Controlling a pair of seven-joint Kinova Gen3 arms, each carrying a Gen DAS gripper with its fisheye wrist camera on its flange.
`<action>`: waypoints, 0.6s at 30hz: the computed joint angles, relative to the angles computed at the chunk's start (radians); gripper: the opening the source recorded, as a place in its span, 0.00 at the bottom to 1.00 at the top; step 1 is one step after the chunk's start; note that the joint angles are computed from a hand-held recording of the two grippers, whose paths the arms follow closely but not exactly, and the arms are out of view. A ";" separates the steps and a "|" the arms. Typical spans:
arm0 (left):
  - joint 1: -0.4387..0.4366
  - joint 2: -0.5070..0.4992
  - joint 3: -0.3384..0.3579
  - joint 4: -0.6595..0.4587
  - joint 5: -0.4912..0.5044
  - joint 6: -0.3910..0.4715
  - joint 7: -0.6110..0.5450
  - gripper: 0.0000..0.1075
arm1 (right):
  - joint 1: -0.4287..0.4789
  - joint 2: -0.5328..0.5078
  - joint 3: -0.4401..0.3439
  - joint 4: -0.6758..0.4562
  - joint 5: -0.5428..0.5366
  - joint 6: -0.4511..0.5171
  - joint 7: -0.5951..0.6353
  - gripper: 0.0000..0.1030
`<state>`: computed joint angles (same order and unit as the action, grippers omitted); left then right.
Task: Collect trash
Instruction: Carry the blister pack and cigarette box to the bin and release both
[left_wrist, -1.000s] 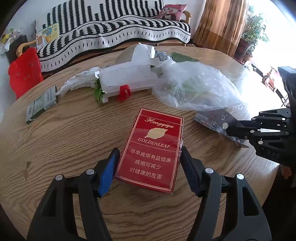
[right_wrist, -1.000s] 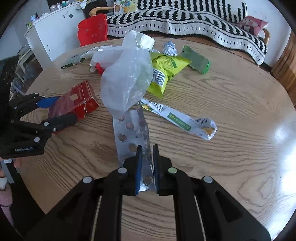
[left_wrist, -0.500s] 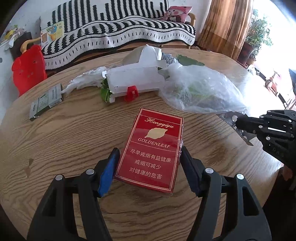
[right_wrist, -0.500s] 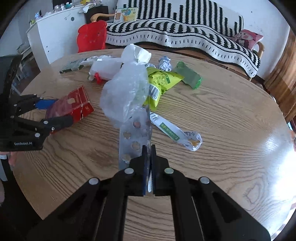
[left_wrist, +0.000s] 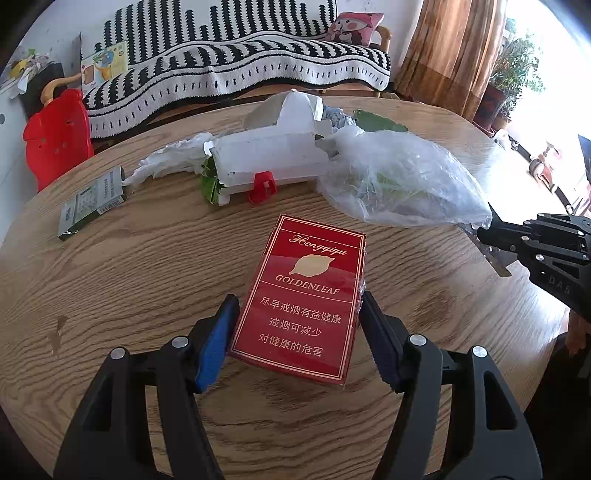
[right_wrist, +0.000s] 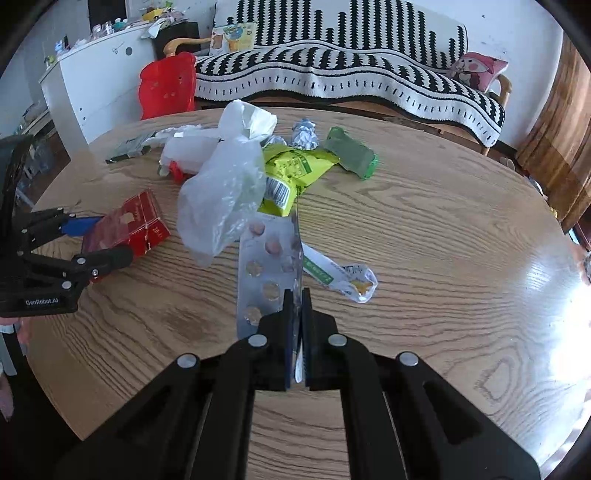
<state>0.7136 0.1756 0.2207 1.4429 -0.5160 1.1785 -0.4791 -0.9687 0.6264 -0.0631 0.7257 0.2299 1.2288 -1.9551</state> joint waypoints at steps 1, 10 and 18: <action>0.002 -0.003 0.000 0.002 -0.002 -0.003 0.004 0.60 | 0.002 -0.001 -0.001 0.000 -0.001 0.001 0.000 0.04; 0.017 -0.022 0.023 0.002 -0.037 -0.079 0.079 0.60 | 0.001 -0.080 0.028 0.143 0.026 -0.131 -0.085 0.04; 0.163 0.091 0.049 -0.270 -0.176 0.055 0.045 0.60 | 0.202 -0.378 -0.140 0.514 0.005 -0.395 -0.340 0.04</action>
